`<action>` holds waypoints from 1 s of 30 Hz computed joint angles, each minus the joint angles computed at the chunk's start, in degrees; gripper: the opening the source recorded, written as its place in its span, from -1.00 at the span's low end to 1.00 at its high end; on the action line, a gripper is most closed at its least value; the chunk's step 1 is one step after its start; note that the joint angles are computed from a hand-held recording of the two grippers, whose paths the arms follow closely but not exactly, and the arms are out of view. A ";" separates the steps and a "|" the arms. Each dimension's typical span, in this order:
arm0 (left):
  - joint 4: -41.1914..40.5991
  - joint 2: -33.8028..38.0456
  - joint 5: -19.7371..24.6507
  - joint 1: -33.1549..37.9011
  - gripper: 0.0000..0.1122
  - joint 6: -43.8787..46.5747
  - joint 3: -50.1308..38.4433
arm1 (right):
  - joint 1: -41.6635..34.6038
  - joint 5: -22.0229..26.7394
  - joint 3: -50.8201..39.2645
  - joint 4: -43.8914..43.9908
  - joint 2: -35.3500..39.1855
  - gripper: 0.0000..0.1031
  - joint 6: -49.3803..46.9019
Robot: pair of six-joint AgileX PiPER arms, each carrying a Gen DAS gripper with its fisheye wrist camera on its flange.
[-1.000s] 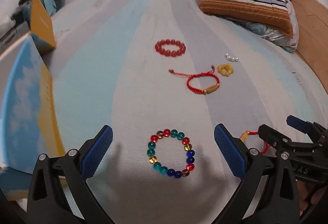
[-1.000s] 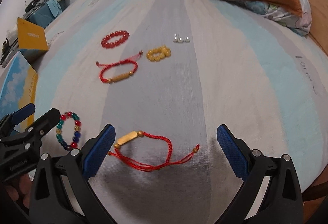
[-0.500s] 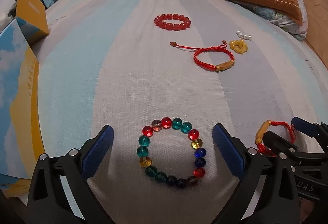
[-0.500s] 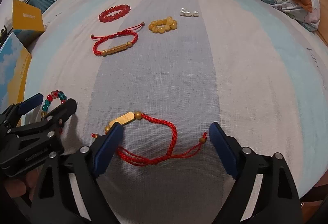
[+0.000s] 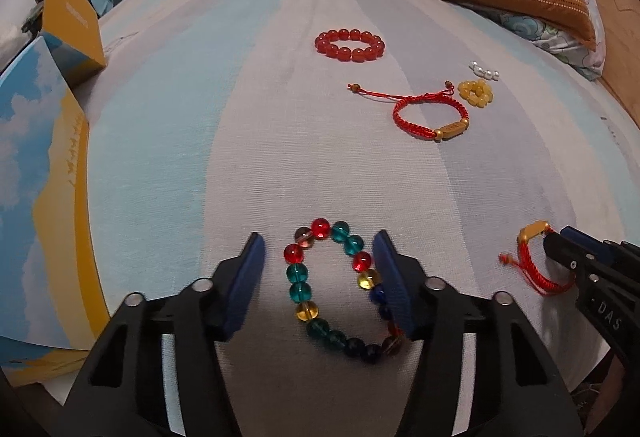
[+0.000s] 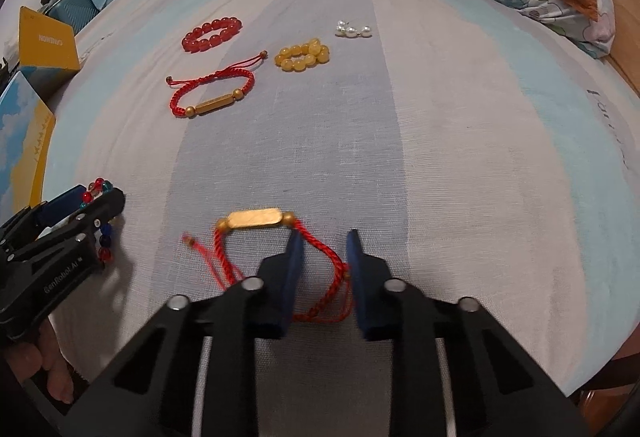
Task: Organize jewelry
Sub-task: 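Grasp multicolour glass bracelet with left tool while right tool grasps red cord bracelet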
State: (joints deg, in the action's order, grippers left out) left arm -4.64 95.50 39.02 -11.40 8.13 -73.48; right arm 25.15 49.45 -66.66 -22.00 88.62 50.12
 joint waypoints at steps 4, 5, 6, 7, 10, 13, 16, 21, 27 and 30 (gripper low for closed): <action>-3.85 0.17 1.44 2.05 -0.26 3.81 -0.61 | 0.11 -0.18 0.23 0.01 -0.38 -0.80 0.24; -4.37 0.26 1.88 2.45 -0.35 4.25 -0.94 | 0.06 -0.38 0.37 0.15 -0.58 -0.81 0.38; -4.52 0.36 2.16 2.67 -0.39 4.67 -1.22 | 0.02 -0.51 0.44 0.21 -0.69 -0.84 0.37; -4.83 0.30 2.30 2.92 -0.47 5.17 -1.22 | -0.02 -0.69 0.53 0.18 -0.83 -0.86 0.46; -6.95 -0.05 3.12 3.69 -0.80 7.59 -1.20 | -0.21 -2.19 1.41 -0.18 -1.93 -0.89 1.40; -7.43 -0.73 3.05 3.82 -0.80 8.12 -0.81 | 0.25 -3.12 2.19 -2.06 -3.31 -0.90 3.31; -8.12 -1.21 3.21 4.11 -0.81 8.72 -0.58 | 0.51 -3.62 2.56 -3.37 -4.22 -0.90 4.70; -12.28 -2.52 4.77 5.16 -0.84 12.11 -0.59 | 0.17 -4.73 2.98 -3.06 -5.06 -0.90 4.62; -12.27 -3.68 4.40 4.63 -0.84 12.45 0.12 | 0.72 -4.72 3.09 -4.64 -5.42 -0.90 6.30; -12.43 -4.09 4.32 4.61 -0.84 12.58 0.39 | 1.15 -4.40 3.05 -5.32 -5.42 -0.90 6.95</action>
State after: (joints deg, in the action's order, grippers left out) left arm -17.07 91.42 43.35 -6.78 20.70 -73.08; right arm 26.30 45.05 -63.61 -27.32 83.20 57.07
